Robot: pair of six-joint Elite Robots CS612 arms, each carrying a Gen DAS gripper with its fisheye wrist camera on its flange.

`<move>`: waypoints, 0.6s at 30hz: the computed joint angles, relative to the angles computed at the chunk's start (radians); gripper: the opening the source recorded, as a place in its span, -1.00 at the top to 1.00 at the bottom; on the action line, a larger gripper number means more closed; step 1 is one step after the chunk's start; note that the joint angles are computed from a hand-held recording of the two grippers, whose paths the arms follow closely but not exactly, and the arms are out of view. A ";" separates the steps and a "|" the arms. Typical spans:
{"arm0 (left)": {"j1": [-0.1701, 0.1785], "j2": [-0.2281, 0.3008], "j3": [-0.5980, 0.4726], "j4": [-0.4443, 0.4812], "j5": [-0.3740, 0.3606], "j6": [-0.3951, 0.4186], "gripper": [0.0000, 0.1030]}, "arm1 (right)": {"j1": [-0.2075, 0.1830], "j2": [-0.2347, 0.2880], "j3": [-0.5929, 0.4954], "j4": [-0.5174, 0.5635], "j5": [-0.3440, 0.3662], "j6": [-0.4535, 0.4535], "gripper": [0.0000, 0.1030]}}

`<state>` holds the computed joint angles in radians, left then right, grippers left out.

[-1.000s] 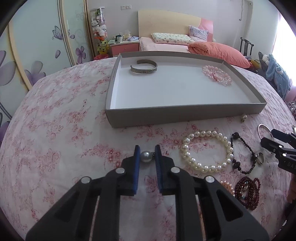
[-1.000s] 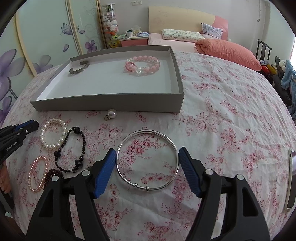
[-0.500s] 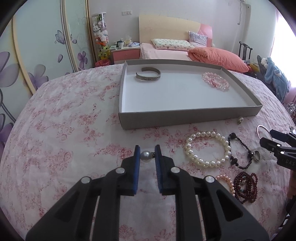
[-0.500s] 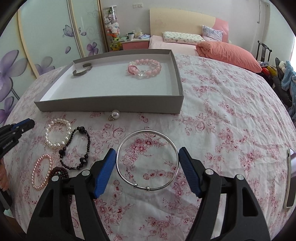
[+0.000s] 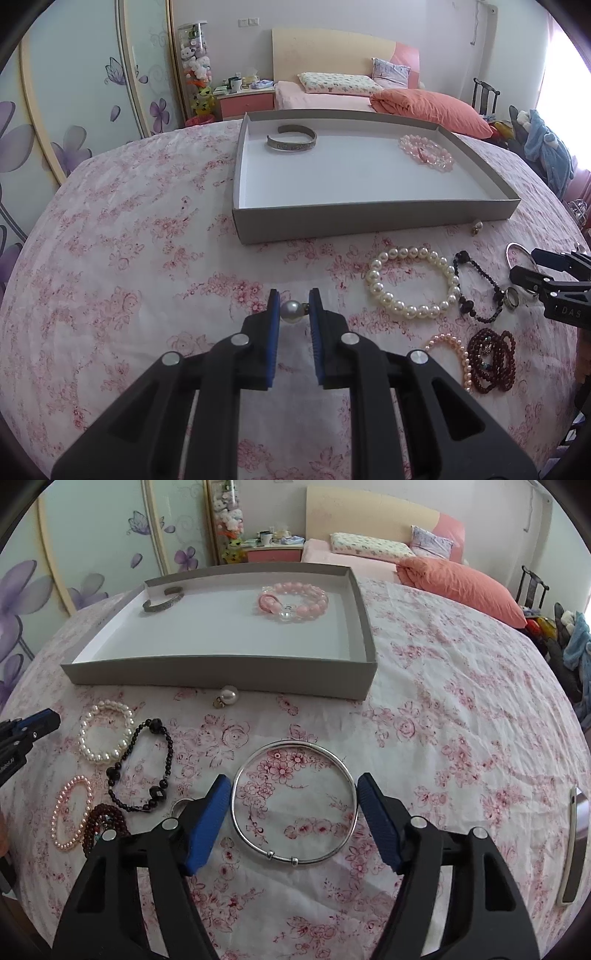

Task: Organize jewelry
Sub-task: 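Carry the bangle and earring into the gray tray and release both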

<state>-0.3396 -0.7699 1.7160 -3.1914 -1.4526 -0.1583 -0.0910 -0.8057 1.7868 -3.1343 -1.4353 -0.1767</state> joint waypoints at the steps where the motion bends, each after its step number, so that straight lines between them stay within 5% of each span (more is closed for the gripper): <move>1: 0.000 0.000 0.000 0.000 -0.001 0.000 0.68 | -0.001 0.000 0.000 0.001 0.004 -0.001 -0.35; 18: 0.008 -0.014 0.037 -0.120 -0.037 0.013 0.68 | -0.009 -0.021 0.060 -0.143 0.047 -0.001 -0.35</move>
